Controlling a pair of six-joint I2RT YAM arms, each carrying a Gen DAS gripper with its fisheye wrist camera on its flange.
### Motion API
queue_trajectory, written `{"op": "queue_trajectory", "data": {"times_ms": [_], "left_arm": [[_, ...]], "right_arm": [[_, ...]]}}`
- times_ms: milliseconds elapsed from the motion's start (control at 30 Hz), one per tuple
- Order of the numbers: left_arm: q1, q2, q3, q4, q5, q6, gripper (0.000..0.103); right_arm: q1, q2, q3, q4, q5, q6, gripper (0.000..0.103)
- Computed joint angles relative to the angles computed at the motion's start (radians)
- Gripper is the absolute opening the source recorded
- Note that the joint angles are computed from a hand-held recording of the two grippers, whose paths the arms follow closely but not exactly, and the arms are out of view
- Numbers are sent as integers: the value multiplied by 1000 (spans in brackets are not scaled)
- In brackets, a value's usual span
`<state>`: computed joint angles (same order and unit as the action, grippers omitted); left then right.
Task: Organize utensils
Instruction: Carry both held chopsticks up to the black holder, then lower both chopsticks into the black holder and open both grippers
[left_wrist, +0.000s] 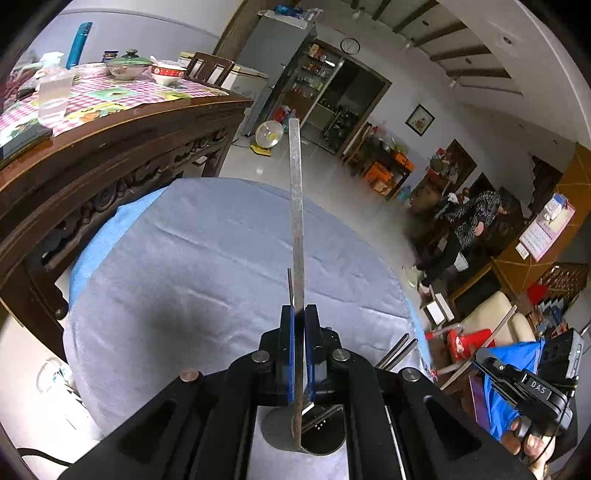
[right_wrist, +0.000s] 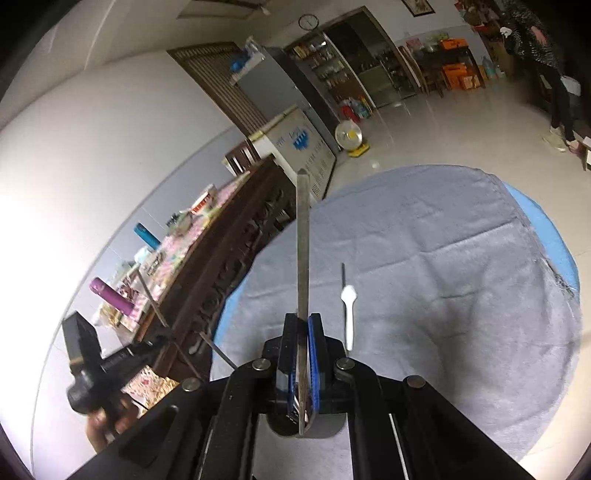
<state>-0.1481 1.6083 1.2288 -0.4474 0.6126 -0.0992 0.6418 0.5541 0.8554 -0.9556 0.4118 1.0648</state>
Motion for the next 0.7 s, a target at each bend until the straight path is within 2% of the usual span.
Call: {"op": "queue_trajectory", "data": {"times_ms": [233,400,700], "left_arm": [[-82,-51,-140,137,-94,-38,5],[-131,-60,-208,230,-154,-59,5],[-163,-60,-219,280,-163,-66,5]], "right_arm": [[116,63,-70,109,132,74,7],[165,126,-112,170,183,98,7],[193,189,-124,205,225,93,7]]}}
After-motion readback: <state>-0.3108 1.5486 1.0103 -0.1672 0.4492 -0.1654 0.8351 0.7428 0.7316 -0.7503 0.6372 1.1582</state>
